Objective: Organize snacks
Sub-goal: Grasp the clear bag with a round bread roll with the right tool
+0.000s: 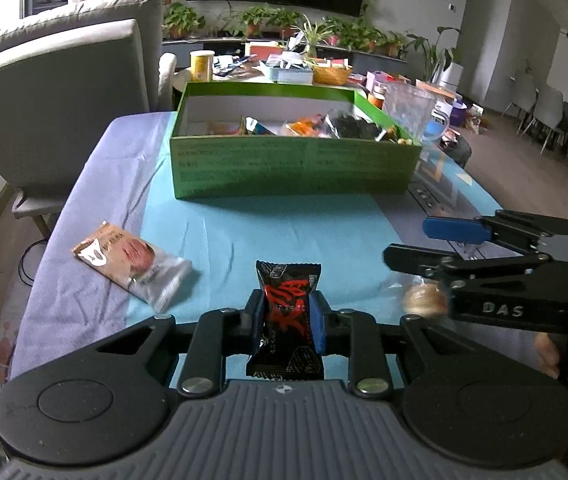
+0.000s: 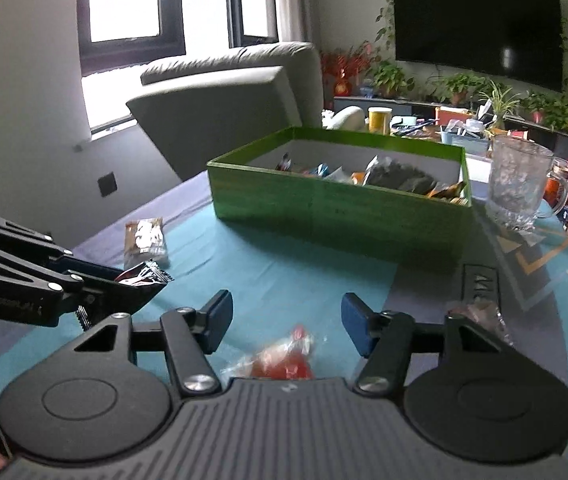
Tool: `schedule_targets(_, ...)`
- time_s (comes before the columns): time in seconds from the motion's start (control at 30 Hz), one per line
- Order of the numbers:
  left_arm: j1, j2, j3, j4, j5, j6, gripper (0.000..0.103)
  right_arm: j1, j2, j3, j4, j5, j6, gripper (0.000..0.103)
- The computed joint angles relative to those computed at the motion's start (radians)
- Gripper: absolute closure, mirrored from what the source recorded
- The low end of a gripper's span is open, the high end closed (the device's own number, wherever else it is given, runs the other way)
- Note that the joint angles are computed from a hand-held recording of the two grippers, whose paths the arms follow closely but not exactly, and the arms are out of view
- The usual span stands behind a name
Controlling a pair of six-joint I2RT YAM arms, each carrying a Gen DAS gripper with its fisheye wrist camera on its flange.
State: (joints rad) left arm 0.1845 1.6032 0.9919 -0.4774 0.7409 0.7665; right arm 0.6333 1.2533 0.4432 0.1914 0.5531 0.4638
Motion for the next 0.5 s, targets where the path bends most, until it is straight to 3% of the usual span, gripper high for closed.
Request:
schedule_targets(0.3, -0.006, 0.02, 0.008, 0.007, -0.015, -0.014, 0.081, -0.037, -0.032, -0.043, -0.015, -0.136, -0.014, 0.044)
schedule_targets(0.5, 0.001, 0.03, 0.013, 0.0, -0.014, -0.021, 0.081, 0.055, -0.011, -0.041, -0.059, -0.09, 0.006, 0.044)
